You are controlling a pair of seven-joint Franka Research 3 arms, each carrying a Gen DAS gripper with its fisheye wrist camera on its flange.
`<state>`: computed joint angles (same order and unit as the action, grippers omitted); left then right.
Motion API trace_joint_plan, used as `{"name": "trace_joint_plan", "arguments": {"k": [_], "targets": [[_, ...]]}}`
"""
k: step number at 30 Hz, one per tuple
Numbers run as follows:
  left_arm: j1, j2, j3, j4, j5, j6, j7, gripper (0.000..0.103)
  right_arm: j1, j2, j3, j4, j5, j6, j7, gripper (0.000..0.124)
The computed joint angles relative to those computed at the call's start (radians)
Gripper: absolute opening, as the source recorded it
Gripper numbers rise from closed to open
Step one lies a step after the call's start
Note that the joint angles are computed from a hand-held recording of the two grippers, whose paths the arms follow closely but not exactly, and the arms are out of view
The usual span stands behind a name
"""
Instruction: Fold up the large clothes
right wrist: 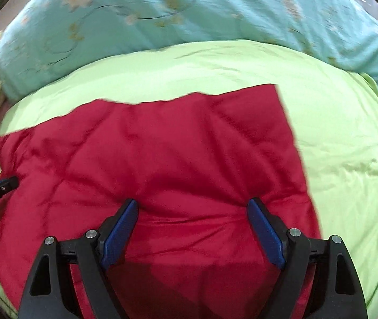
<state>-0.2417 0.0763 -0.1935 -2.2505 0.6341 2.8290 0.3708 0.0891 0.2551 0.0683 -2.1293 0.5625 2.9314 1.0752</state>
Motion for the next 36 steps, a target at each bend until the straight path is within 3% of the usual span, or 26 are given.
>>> {"name": "trace_joint_plan", "arguments": {"k": [5,11,15,18,21,25,29,32,36], "targets": [[0.021,0.039,0.01,0.014,-0.102,0.041,0.037,0.083,-0.017,0.038,-0.006,0.031,0.02,-0.004,0.048,0.085],[0.014,0.026,0.024,-0.009,-0.074,0.073,0.006,0.084,-0.054,0.053,0.02,0.055,0.089,-0.029,0.013,0.085],[0.014,-0.05,0.014,-0.08,-0.042,0.122,-0.001,0.083,-0.062,0.056,0.031,0.058,0.123,-0.032,-0.015,0.086],[0.02,-0.127,-0.012,-0.14,0.053,0.132,-0.067,0.083,-0.061,0.052,0.034,0.044,0.147,-0.014,-0.042,0.086],[0.047,-0.239,-0.073,-0.235,0.156,0.169,-0.16,0.083,-0.045,0.053,0.021,0.042,0.129,-0.009,-0.025,0.086],[0.053,-0.333,-0.124,-0.319,0.142,0.22,-0.167,0.083,-0.044,0.05,0.022,0.039,0.126,-0.006,-0.022,0.087],[0.012,-0.377,-0.143,-0.363,0.04,0.184,-0.099,0.083,-0.051,0.048,0.03,0.037,0.14,-0.005,-0.036,0.087],[0.008,-0.323,-0.158,-0.327,0.014,0.1,-0.041,0.084,-0.07,0.029,0.047,0.032,0.173,-0.024,-0.09,0.089],[0.034,-0.297,-0.183,-0.313,0.072,0.093,-0.101,0.085,-0.089,-0.086,0.091,-0.072,0.339,0.02,-0.295,0.088]]}}
